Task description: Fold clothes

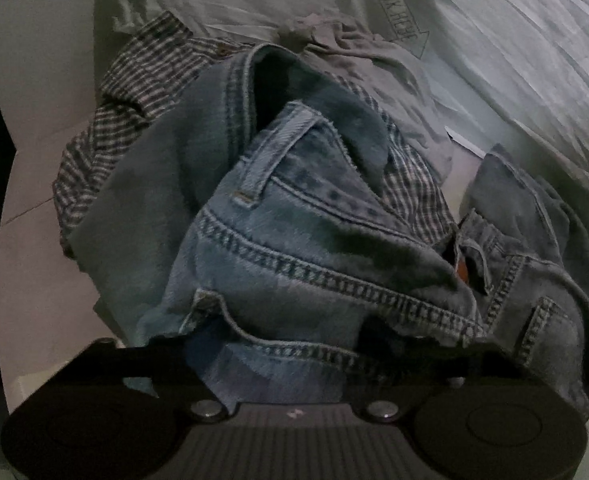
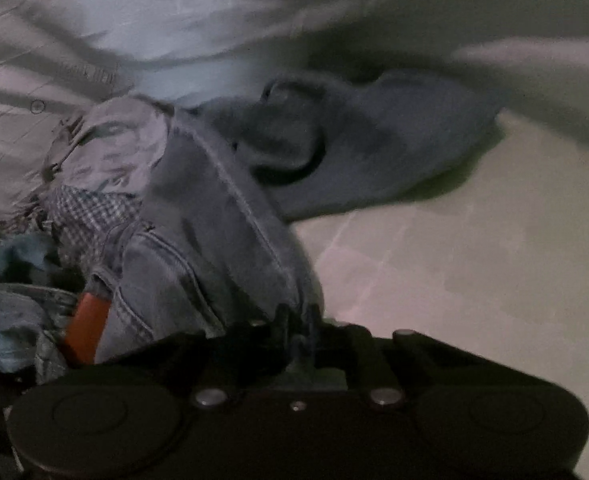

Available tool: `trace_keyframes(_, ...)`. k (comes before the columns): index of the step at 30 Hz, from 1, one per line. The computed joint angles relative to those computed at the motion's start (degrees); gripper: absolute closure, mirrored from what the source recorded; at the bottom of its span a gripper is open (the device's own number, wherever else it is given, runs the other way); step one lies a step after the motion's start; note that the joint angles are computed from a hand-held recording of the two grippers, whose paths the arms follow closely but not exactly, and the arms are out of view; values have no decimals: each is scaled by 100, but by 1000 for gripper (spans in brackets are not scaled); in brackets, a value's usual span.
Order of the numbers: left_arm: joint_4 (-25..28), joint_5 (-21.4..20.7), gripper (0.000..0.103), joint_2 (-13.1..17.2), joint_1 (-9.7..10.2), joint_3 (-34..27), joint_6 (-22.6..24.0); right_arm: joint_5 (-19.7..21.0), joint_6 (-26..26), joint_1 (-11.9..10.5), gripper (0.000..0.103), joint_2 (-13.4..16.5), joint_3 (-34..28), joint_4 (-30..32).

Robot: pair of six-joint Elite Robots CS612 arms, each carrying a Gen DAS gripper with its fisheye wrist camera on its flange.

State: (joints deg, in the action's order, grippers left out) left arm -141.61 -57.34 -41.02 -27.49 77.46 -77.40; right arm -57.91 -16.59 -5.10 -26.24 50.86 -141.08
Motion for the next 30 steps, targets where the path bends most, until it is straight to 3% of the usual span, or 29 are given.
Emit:
trace_keyframes(5, -521, -205, 52, -84, -54, 204, -1, -334, -134, -174, 95, -264, 490, -776)
trace_keyframes(8, -935, -337, 53, -85, -123, 275, 129, -686, -868, -257, 95, -495, 965, -1234)
trace_keyframes(11, -998, -417, 53, -63, -225, 213, 312, -862, -1222, -410, 95, -753, 1527, -1704)
trace_keyframes(17, -1099, -570, 53, -35, -517, 89, 783, -1283, -1110, -850, 96, -1239, 2582, -2628)
trace_keyframes(21, -968, -668, 52, -5, -725, -24, 982, -1760, -728, -1239, 96, -1446, 3062, -3048)
trace_keyframes(22, -950, -716, 52, 8, -774, -51, 1024, -1944, -579, -1343, 103, -1486, 3154, -3147)
trace_keyframes(26, -1082, -1073, 48, 97, -975, -145, 1404, -3249, -26, -1798, 103, -1577, 3407, -3657)
trace_keyframes(28, -1095, -1169, 44, 164, -1079, -230, 1602, -3321, 409, -2091, 103, -1680, 3502, -3507)
trace_keyframes(30, -909, -1152, 43, 214, -1178, -339, 1620, -3148, 686, -2366, 103, -1809, 3638, -3371)
